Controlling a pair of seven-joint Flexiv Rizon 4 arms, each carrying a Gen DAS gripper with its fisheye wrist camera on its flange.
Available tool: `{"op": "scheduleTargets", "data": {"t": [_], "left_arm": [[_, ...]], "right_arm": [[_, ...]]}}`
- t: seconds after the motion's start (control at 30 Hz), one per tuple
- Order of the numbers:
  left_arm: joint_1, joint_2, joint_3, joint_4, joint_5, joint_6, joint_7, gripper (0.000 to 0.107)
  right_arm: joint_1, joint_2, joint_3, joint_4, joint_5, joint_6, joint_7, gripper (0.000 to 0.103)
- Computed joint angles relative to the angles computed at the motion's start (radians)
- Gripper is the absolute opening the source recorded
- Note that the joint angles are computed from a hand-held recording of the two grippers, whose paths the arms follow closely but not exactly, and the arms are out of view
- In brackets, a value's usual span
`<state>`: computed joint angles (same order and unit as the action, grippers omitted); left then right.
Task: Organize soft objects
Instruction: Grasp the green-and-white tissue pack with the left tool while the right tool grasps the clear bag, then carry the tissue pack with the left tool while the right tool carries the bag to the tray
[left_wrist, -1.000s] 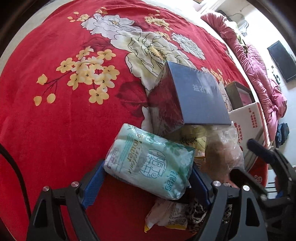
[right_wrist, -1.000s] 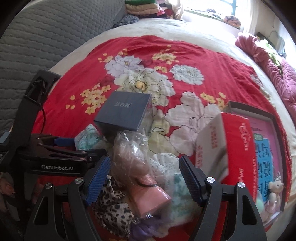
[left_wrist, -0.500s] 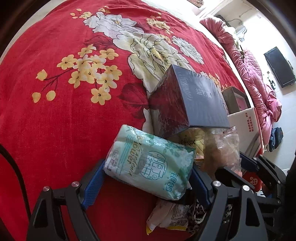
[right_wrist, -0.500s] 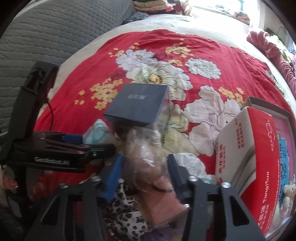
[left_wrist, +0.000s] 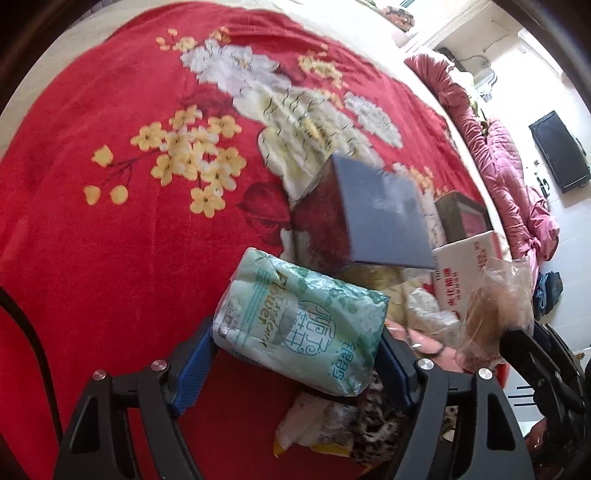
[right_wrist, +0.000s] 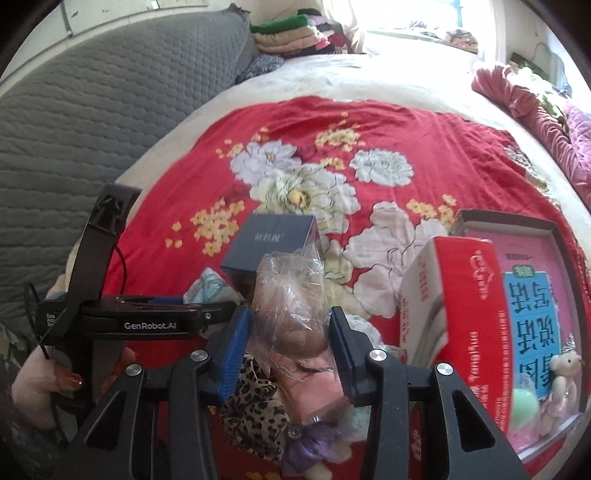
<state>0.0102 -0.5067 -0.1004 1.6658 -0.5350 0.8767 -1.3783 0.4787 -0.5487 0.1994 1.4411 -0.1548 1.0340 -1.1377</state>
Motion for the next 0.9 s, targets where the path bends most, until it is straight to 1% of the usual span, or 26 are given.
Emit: {"op": "scheduleTargets", "data": {"t": [0.13, 0.2, 0.33, 0.4, 0.6, 0.9], "left_arm": [[-0.01, 0.039, 0.007, 0.013, 0.018, 0.016, 0.002, 0.078], [-0.02, 0.063, 0.009, 0.02, 0.029, 0.027, 0.006, 0.078], [-0.03, 0.099, 0.008, 0.022, 0.036, 0.023, 0.021, 0.078], [-0.041, 0.117, 0.008, 0.026, 0.04, 0.037, 0.028, 0.078], [-0.069, 0.152, 0.004, 0.017, 0.043, 0.055, 0.03, 0.078], [-0.115, 0.167, -0.002, -0.018, 0.074, 0.054, 0.016, 0.078]], "right_arm": [[0.006, 0.032, -0.017, 0.029, -0.014, 0.026, 0.035, 0.045], [-0.001, 0.045, -0.013, 0.04, -0.01, 0.039, 0.044, 0.045], [0.006, 0.084, -0.036, 0.079, -0.047, 0.061, 0.091, 0.045], [0.006, 0.102, -0.043, 0.096, -0.065, 0.068, 0.111, 0.045], [-0.014, 0.16, -0.046, 0.156, -0.094, 0.112, 0.155, 0.045], [-0.049, 0.249, -0.067, 0.249, -0.147, 0.18, 0.242, 0.045]]}}
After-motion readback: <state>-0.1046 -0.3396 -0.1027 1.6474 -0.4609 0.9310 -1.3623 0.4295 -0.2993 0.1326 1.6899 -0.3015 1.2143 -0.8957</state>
